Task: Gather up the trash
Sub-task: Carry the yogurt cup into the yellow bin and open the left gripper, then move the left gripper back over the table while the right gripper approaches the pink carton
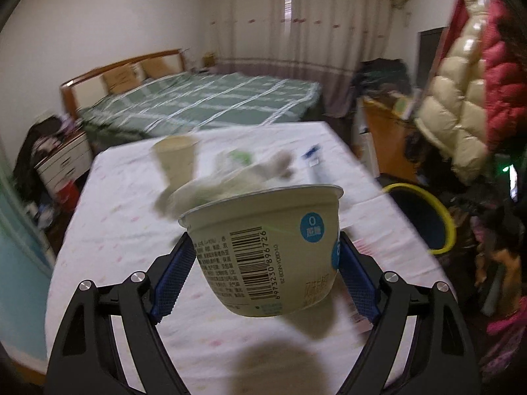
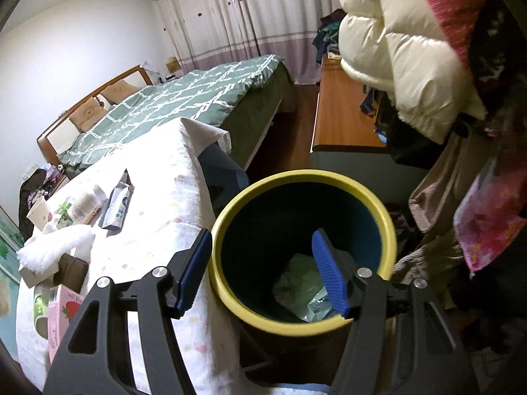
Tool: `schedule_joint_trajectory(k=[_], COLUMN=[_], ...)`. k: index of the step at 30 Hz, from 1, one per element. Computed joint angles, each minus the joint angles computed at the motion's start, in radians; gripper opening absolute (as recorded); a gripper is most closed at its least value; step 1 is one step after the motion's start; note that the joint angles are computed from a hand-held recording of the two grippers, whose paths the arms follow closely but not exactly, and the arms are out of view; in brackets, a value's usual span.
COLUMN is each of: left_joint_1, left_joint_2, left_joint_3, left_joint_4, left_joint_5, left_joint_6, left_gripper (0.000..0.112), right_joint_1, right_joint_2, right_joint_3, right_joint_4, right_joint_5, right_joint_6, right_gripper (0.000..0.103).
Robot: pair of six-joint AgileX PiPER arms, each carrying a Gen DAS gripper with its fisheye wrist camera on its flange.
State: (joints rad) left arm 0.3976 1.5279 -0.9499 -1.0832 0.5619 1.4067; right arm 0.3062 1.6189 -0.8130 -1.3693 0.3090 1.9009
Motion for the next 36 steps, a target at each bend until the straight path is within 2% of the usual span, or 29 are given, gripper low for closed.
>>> schedule_joint_trajectory(k=[7, 12, 14, 17, 19, 27, 33, 36], left_joint_1=[-0.296, -0.529, -0.612, -0.716, -0.776, -0.892, -0.940, -0.944], left_joint_2=[0.001, 0.126, 0.173, 0.253, 0.326, 0.541, 0.689, 0.706], left_joint_3=[-0.088, -0.243, -0.287, -0.355, -0.425, -0.631, -0.808, -0.828], left_joint_4=[0.121, 0.309, 0.388, 0.521, 0.618, 0.854, 0.949, 0.964], left_joint_5=[-0.023, -0.037, -0.062, -0.105, -0.094, -0.069, -0.022, -0.012], left_joint_6=[-0.175, -0.426, -0.533, -0.696, -0.824, -1.109, -1.218, -1.238], left_gripper=[0.083, 0.083, 0.083, 0.083, 0.083, 0.084, 0.084, 0.090], right_joint_1=[0.025, 0.017, 0.001, -0.056, -0.099, -0.233, -0.262, -0.260], right_joint_2=[-0.172, -0.275, -0.306, -0.337, -0.356, -0.388, -0.387, -0.396], right_joint_3=[0.153, 0.241, 0.274, 0.316, 0.342, 0.405, 0.419, 0.426], right_joint_4=[-0.040, -0.031, -0.031, -0.049, -0.061, -0.142, -0.196, -0.194], right_joint_5=[0.105, 0.163, 0.170, 0.137, 0.106, 0.012, -0.020, -0.022], right_joint_6=[0.045, 0.030, 0.029, 0.036, 0.036, 0.072, 0.119, 0.119], right_gripper=[0.060, 0.061, 0.061, 0.061, 0.061, 0.061, 0.061, 0.061])
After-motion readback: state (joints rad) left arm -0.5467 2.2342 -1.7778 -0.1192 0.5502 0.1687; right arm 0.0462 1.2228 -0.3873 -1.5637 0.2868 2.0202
